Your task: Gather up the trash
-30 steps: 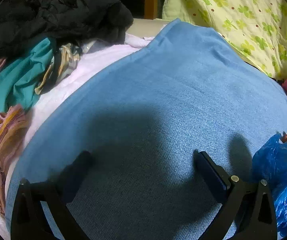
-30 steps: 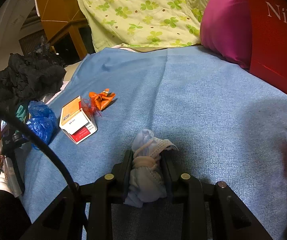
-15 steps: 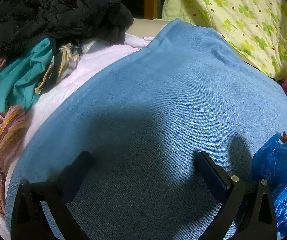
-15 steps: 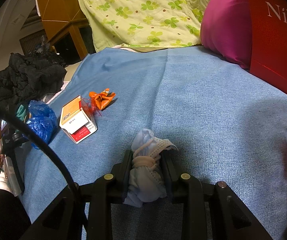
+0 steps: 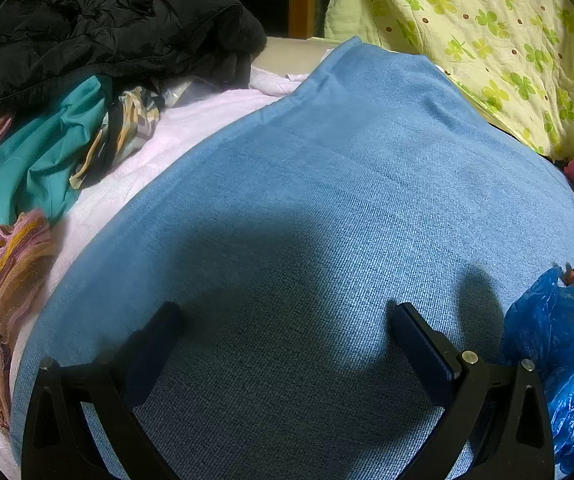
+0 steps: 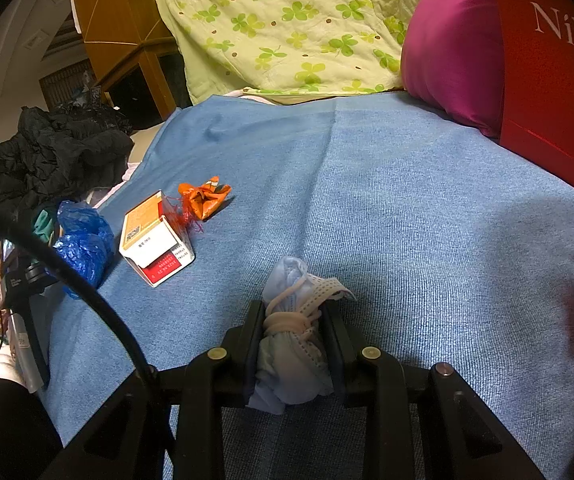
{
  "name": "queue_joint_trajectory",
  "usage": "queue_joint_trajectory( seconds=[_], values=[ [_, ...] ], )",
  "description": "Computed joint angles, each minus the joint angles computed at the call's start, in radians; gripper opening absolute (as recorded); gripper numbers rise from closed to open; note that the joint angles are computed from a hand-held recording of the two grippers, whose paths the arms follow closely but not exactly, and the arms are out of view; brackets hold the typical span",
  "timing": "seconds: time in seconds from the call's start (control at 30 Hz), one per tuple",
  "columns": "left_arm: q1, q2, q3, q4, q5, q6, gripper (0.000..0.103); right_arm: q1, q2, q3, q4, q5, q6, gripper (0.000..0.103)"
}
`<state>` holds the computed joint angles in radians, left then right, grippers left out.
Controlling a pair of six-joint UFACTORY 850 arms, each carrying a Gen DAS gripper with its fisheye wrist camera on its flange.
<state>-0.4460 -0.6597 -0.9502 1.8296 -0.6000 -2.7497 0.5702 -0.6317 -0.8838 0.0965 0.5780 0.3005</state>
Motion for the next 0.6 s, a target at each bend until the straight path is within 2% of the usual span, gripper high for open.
queue_joint_trajectory(
  seconds=[0.6],
  values=[
    [0.0,0.0,0.0,0.0,0.0,0.0,0.103,-0.005,0.0,0.0,-0.018,-0.001,0.017,0.032]
  ],
)
